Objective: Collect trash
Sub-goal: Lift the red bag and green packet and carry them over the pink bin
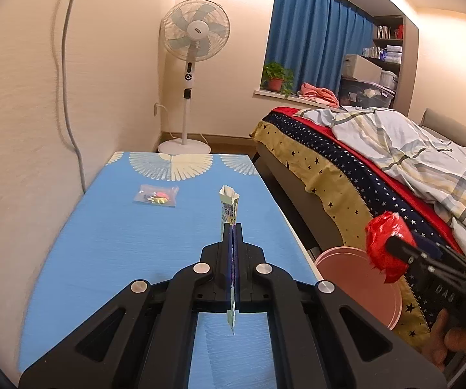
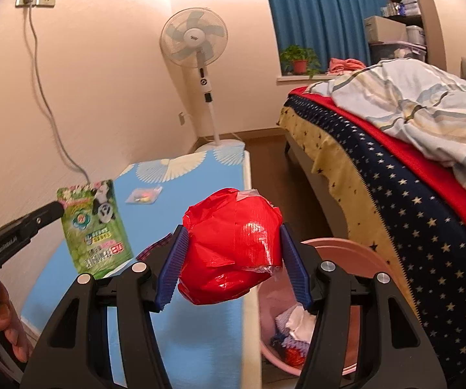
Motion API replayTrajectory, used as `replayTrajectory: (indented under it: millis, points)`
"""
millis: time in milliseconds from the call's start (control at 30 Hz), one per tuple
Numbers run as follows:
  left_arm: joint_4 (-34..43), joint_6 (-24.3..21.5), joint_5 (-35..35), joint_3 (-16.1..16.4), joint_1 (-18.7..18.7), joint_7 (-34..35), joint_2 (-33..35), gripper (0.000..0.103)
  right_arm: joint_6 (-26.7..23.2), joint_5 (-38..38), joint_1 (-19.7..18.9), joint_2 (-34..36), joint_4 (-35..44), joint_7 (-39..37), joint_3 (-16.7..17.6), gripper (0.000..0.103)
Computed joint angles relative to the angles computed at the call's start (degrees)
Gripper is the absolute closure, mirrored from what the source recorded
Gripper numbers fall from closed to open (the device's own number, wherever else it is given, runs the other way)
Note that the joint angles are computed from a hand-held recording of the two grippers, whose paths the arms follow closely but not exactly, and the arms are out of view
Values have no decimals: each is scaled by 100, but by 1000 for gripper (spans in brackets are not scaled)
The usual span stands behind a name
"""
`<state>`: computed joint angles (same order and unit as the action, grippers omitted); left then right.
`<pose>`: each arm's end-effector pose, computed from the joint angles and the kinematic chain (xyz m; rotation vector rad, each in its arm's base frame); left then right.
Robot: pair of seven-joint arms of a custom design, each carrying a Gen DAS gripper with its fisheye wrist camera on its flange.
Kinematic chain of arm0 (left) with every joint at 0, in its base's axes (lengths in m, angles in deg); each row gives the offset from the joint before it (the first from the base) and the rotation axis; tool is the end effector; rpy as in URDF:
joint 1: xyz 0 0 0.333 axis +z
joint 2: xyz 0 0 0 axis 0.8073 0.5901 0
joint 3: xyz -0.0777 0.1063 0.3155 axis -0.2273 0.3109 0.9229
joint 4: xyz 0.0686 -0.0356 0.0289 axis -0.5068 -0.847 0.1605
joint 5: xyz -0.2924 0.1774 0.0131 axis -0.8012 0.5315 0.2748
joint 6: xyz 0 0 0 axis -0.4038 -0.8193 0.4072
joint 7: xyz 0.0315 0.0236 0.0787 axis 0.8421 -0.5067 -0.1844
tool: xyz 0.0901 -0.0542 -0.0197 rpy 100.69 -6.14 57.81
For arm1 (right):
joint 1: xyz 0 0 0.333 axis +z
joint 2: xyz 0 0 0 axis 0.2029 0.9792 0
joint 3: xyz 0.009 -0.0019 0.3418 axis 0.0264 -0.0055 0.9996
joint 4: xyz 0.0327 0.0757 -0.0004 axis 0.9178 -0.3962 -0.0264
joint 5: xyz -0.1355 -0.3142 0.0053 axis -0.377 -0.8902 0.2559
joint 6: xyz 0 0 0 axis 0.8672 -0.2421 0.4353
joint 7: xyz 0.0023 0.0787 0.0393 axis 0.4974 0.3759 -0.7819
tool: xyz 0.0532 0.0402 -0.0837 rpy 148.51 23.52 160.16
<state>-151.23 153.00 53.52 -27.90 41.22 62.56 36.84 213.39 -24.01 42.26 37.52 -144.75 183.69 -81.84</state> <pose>0.5959 -0.2074 0.5593 -1.7666 1.3517 -0.9544 0.6676 0.3561 0.5467 -1.7051 1.2571 -0.5521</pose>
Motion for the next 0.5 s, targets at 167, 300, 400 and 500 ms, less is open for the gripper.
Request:
replayTrajectory:
  millis: [167,300,400,500]
  points:
    - [159,122,-41,3,-27,75,147,103,38,-85,62,-25,7,230,-281,45]
    - [369,231,-163,21,-97,260,338,103,-8,-207,94,10,97,483,-518,45]
    - [499,323,-263,68,-169,373,460,103,-62,-292,90,16,116,688,-623,45]
    - [670,444,-408,113,-242,517,612,103,-122,-380,52,43,168,819,-651,45]
